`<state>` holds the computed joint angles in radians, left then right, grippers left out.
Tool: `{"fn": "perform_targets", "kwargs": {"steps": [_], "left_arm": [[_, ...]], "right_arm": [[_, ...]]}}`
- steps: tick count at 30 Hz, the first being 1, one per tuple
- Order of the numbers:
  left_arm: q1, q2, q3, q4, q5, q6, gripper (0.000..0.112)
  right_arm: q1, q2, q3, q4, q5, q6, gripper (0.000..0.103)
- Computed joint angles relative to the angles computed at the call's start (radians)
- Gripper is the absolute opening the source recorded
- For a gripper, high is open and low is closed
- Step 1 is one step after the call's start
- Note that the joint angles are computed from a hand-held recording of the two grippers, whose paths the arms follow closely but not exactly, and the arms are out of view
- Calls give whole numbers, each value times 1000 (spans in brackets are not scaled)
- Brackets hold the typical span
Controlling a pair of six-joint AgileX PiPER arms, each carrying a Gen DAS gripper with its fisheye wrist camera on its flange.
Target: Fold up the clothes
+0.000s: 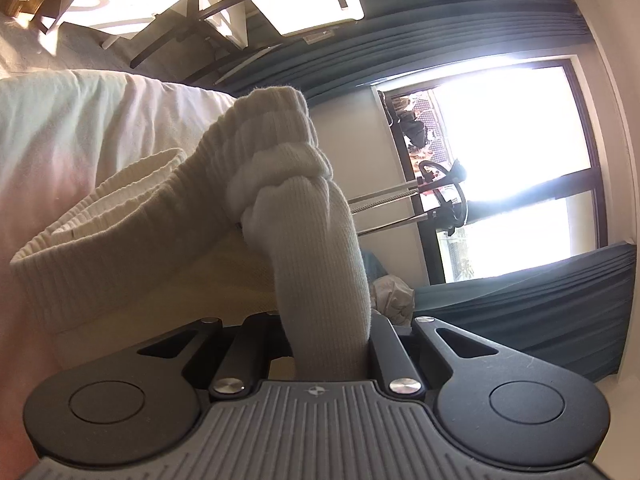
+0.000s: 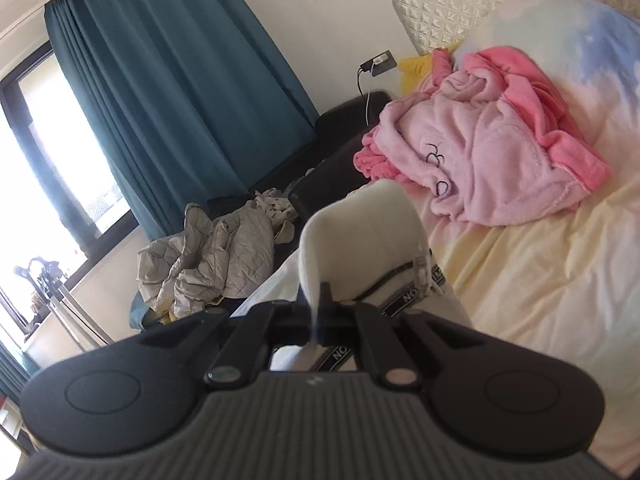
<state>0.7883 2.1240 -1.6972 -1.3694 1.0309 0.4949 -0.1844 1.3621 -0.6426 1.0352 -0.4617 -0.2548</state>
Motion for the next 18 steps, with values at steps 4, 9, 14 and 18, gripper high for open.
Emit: {"fn": "perform_targets", "kwargs": {"steps": [4,9,14,18], "left_arm": [[-149,150,-219,99,-161,-64,11],[-278,378,-581,355,-234,-224,11],[-349,534,-863,622,-205,-437,12],[-348,516,-829,627,-207,-423,19]], "right_arm": [[5,341,-318,14,10,-88,3],[-15,698,-660,65,46,-290,3],[-43,906,-893,139,106,-485,5],[-56,932,-898,111,136,-485,8]]}}
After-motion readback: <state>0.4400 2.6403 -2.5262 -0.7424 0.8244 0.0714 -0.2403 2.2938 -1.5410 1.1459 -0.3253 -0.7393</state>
